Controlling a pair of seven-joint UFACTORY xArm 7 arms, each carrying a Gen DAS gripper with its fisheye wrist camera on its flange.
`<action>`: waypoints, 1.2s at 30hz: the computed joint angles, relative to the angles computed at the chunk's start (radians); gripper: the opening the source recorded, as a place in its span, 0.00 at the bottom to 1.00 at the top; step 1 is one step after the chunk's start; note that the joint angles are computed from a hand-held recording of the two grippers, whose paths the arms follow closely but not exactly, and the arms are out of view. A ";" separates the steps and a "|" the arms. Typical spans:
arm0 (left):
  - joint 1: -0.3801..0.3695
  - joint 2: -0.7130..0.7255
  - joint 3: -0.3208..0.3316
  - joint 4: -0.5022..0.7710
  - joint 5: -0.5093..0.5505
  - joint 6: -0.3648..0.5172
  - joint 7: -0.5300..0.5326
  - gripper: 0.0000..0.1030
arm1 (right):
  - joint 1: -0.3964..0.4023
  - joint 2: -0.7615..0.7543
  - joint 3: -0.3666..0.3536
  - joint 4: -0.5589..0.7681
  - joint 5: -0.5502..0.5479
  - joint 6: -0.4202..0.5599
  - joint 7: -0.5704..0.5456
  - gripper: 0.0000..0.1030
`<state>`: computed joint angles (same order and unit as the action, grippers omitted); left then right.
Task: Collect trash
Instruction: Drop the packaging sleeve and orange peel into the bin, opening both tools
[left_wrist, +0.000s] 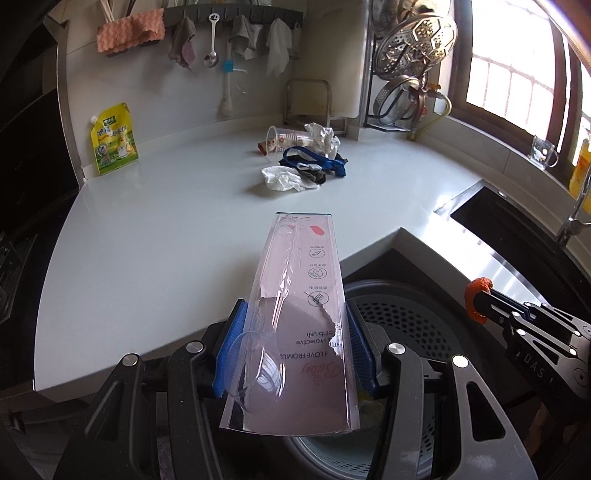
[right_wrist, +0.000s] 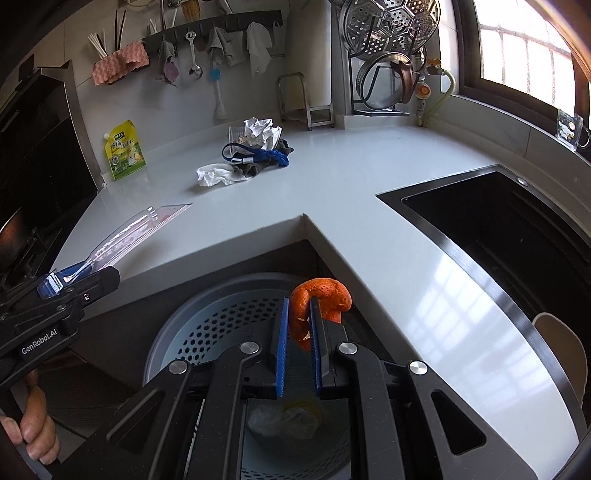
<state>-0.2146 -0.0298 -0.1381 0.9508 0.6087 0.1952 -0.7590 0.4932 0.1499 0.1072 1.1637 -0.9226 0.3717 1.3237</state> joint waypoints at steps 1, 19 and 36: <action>-0.004 -0.010 -0.002 -0.016 -0.012 -0.006 0.007 0.49 | 0.005 -0.009 0.000 -0.012 -0.013 0.009 0.011 0.11; -0.038 -0.034 -0.060 -0.123 -0.085 -0.022 0.073 0.49 | -0.014 -0.066 0.059 -0.139 -0.077 0.039 0.106 0.11; -0.106 0.035 -0.026 -0.114 -0.387 -0.002 0.318 0.49 | -0.002 -0.008 0.020 -0.144 0.003 -0.070 0.030 0.12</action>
